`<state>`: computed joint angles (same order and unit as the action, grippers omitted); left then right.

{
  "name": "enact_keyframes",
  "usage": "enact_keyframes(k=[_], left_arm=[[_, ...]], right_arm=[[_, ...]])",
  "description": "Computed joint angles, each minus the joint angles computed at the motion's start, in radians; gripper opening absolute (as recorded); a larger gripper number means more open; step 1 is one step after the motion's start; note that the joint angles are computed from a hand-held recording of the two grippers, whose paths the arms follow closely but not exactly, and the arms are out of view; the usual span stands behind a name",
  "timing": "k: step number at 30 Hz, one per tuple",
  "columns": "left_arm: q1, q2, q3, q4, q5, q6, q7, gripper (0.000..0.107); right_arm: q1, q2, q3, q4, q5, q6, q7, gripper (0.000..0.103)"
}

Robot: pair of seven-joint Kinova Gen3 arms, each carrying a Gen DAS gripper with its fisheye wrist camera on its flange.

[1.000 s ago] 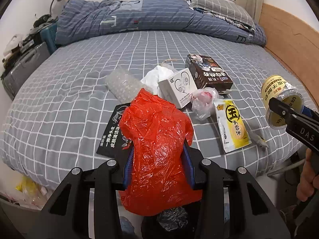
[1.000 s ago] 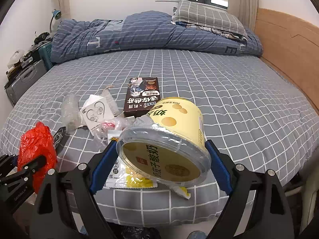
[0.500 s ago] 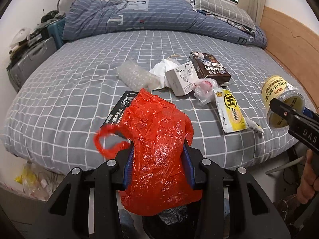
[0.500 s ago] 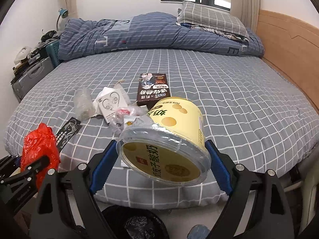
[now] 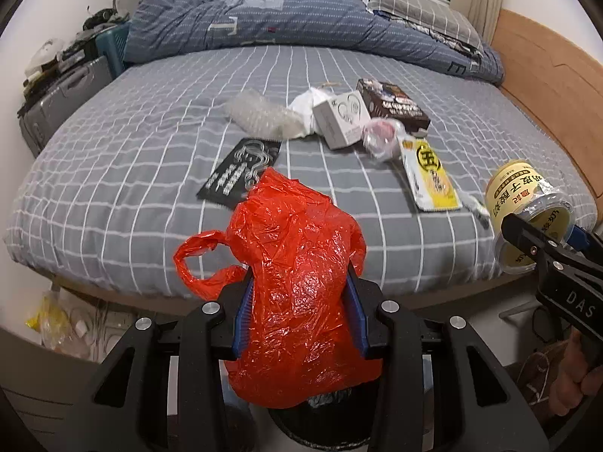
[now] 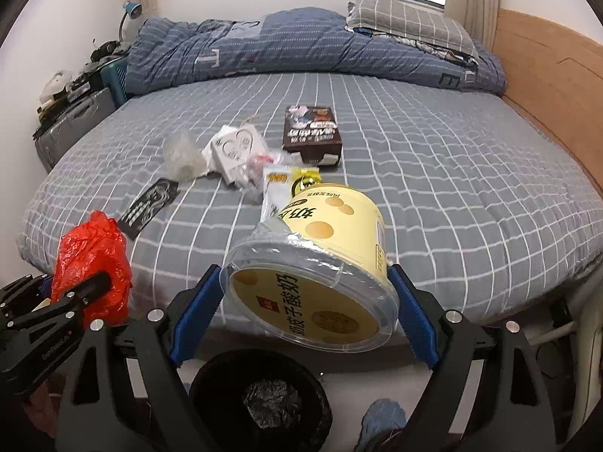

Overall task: Collect trash
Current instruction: 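Lift the red bag and yellow cup and carry both toward the black trash bin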

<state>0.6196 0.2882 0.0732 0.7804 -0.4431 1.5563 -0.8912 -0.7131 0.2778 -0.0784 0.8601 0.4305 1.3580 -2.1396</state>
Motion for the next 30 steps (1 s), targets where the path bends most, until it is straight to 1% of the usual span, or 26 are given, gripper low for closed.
enact_keyframes(k=[7,12,20,26,30], left_arm=[[-0.007,-0.067,0.025,0.13,0.021,-0.01,0.071,0.04],[-0.019,-0.108,0.055,0.2,0.03,-0.007,0.127,0.04],[-0.055,-0.174,0.102,0.304,0.061,-0.014,0.187,0.04],[-0.082,-0.2,0.129,0.362,0.092,-0.019,0.199,0.04],[-0.098,-0.207,0.136,0.401,0.112,-0.034,0.195,0.04]], right_arm=[[-0.019,-0.037,-0.024,0.072,0.0,0.007,-0.026,0.083],[-0.03,-0.062,-0.047,0.118,0.007,0.016,-0.052,0.083],[-0.044,-0.083,-0.08,0.178,0.009,0.042,-0.087,0.083],[-0.055,-0.084,-0.097,0.213,-0.003,0.059,-0.094,0.083],[-0.048,-0.079,-0.103,0.232,-0.037,0.059,-0.091,0.083]])
